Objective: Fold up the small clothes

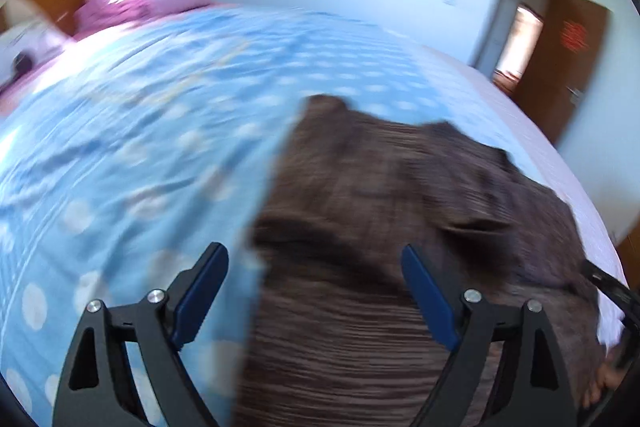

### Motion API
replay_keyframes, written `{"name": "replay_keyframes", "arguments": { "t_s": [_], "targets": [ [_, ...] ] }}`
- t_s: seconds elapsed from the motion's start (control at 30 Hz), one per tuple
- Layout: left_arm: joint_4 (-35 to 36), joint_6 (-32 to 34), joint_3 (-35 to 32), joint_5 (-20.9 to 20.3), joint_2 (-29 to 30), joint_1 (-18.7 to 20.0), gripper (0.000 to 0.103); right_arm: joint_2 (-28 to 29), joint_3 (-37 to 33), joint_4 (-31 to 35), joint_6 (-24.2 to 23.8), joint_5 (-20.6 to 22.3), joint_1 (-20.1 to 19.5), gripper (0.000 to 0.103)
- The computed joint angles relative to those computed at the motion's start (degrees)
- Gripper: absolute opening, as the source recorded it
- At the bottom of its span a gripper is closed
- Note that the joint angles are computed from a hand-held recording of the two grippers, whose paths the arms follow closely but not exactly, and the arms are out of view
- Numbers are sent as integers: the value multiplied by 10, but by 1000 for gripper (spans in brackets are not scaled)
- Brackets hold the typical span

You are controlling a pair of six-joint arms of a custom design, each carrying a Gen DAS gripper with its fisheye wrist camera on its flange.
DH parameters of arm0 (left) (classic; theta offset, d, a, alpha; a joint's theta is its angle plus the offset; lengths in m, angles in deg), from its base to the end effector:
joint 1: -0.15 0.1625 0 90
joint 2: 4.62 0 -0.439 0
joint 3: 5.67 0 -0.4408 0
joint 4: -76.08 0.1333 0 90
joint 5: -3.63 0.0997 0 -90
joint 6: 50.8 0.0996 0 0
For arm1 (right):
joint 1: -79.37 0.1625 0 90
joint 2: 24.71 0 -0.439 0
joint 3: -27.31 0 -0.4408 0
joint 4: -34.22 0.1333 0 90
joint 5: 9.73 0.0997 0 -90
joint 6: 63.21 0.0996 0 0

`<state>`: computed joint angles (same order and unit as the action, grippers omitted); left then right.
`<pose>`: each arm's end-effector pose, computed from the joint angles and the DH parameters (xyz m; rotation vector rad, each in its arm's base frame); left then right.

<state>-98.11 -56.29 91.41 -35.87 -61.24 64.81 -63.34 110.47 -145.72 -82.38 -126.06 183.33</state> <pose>-0.1066 -0.7160 0.2662 -0.0315 2.2764 -1.1458 0.2773 -0.7459 0.1358 0.4735 -2.4416 1.0083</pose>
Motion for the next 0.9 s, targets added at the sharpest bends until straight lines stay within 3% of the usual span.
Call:
{"name": "replay_keyframes", "arguments": {
  "t_s": [0.03,0.07,0.13,0.2,0.27,0.4,0.47,0.5,0.53,0.57,0.63,0.8,0.9],
  "targets": [
    [11,-38,3,-11,-7,8,89,11,-13,13,-11,12,9,31],
    [1,-59,7,-34,-11,16,89,25,-28,28,-25,22,18,51],
    [-18,-55,11,-37,-10,17,91,56,-67,68,-56,44,34,73],
    [-13,-45,7,-15,-2,12,93,94,-116,96,-89,45,49,74],
    [-23,-35,13,-11,-1,8,94,137,-177,130,-107,20,61,74],
    [-62,-36,29,-55,-13,20,94,201,-277,238,-109,-21,64,73],
    [-76,-36,27,-74,-13,26,94,216,-291,264,-118,-47,60,59],
    [-77,-35,25,-75,-11,27,94,217,-286,245,-139,-55,59,57],
    [-75,-33,25,-72,-10,26,95,217,-281,227,-153,-53,59,46],
    [-72,-30,23,-67,-9,25,96,214,-281,229,-149,-56,58,25],
    [-68,-26,20,-61,-7,24,96,200,-279,248,-116,-32,52,11],
    [-70,-27,20,-63,-6,24,97,127,-203,188,-21,90,17,9],
    [-67,-25,18,-59,-5,23,97,110,-176,173,34,112,-7,13]
  ]
}}
